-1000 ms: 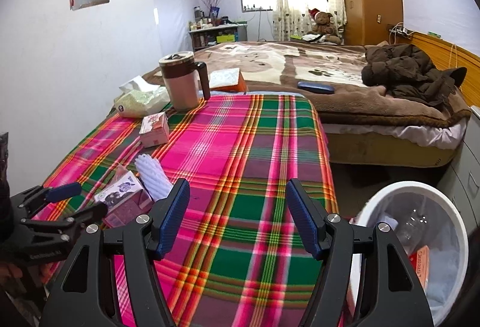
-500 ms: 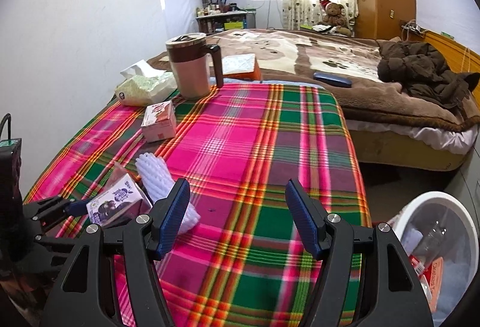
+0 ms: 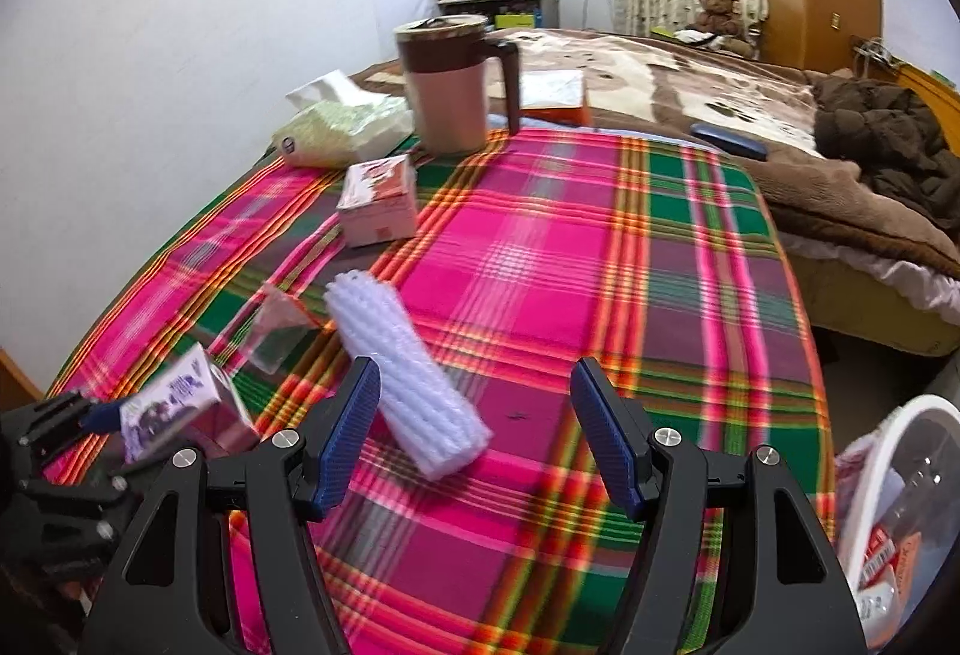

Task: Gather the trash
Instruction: 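Grasp the purple-printed milk drink carton with the left gripper, then grasp the white foam mesh sleeve with the right gripper while the left holds the carton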

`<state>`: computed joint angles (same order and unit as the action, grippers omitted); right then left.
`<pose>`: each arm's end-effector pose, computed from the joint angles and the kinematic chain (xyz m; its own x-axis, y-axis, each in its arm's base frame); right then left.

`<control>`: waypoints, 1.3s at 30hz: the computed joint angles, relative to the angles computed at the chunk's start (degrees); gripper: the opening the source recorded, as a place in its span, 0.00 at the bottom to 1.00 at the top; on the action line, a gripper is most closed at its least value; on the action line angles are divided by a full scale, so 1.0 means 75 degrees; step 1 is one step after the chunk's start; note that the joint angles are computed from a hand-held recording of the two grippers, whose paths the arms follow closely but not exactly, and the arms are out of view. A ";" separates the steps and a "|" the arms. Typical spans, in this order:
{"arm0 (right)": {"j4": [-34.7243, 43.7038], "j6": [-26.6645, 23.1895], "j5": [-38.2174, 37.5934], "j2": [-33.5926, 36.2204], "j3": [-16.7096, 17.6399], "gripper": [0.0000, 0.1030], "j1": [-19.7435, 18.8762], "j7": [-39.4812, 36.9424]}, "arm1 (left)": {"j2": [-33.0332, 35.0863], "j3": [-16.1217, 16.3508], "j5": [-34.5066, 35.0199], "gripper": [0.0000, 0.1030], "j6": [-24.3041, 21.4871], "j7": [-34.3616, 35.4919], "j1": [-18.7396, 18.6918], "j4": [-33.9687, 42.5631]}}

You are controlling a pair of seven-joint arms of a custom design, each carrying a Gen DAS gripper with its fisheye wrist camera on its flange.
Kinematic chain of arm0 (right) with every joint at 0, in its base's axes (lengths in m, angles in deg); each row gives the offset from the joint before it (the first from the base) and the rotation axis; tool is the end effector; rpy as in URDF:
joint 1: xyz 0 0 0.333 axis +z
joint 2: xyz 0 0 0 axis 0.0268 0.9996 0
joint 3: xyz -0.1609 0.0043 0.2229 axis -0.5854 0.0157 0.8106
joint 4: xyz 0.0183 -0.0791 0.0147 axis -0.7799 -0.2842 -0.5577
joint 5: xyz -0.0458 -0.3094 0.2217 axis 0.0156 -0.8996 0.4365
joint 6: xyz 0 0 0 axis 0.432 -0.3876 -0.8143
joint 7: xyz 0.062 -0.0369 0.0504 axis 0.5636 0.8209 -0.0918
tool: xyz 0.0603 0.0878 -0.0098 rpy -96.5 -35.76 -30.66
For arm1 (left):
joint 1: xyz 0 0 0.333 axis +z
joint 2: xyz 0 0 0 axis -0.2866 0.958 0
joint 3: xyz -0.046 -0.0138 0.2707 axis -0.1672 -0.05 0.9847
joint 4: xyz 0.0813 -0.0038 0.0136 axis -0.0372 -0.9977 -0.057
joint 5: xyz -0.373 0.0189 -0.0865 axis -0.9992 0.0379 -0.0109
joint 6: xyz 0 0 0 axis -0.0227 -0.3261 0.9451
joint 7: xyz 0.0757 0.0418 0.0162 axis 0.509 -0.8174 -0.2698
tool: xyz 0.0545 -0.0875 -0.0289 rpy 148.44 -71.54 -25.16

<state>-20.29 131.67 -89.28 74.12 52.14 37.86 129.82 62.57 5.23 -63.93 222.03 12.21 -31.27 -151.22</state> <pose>0.6650 0.2598 0.3215 0.0017 -0.9955 -0.0950 -0.6987 0.0668 -0.7123 0.6969 -0.3169 0.2943 -0.3725 -0.9171 0.1417 -0.7168 0.1874 -0.6716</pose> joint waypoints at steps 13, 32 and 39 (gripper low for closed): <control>0.1255 -0.0700 0.0424 0.0668 0.1090 0.66 -0.0854 -0.1336 | 0.0430 0.0621 0.0269 0.62 -0.0429 -0.1120 -0.0207 0.0868; 0.2636 -0.1860 0.1237 0.1408 0.1815 0.65 -0.1388 -0.2273 | 0.1257 0.0505 -0.0008 0.63 -0.1189 -0.0689 -0.0273 0.2320; 0.2369 -0.1631 0.1419 0.1279 0.1868 0.45 -0.1449 -0.2213 | 0.1137 0.0596 0.0056 0.59 -0.1037 -0.0922 -0.0335 0.2135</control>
<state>-2.52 119.44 -78.64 83.71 66.16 26.99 113.22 71.10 9.70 -63.51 214.25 5.30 -33.78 -135.20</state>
